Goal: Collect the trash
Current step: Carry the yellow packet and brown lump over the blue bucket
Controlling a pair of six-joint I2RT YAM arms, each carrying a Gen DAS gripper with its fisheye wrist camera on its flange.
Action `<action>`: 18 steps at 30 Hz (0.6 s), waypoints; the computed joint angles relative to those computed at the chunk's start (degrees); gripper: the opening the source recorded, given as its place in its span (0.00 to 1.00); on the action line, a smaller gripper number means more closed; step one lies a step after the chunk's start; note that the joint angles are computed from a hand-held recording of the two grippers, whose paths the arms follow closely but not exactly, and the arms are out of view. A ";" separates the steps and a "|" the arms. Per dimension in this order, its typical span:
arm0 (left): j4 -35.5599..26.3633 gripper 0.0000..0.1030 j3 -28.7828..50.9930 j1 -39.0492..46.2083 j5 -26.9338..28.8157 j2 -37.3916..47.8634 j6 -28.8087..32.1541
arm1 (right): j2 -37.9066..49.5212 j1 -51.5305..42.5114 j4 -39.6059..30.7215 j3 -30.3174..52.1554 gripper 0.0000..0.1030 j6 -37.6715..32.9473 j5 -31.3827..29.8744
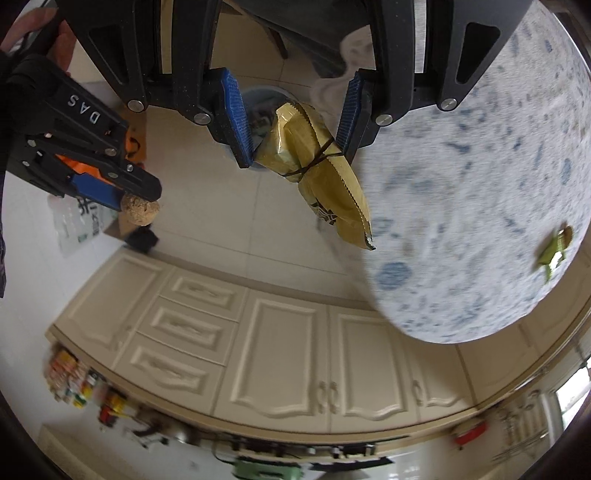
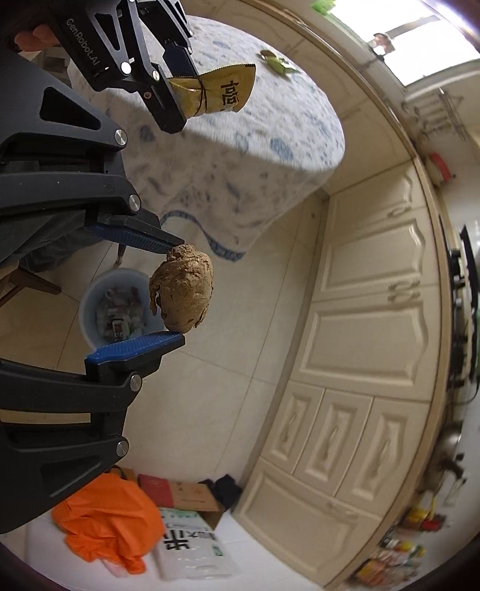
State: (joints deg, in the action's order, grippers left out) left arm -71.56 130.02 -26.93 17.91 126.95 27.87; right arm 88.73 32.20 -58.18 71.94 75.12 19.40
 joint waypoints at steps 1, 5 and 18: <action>0.26 0.39 -0.25 -0.97 -0.35 0.15 -0.18 | -1.32 0.22 0.37 -2.01 0.43 1.42 -0.23; 2.40 0.39 -2.36 -4.50 -2.25 0.33 -0.93 | -4.93 0.03 1.05 -7.78 0.43 4.14 -1.87; 2.53 0.42 2.58 -10.97 -7.22 8.06 -3.19 | -11.67 -0.04 5.68 -19.16 0.43 8.99 -5.34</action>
State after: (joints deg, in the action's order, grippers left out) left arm -69.03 132.60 -37.90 10.69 135.01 24.67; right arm 77.05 32.16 -52.49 52.79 84.11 14.05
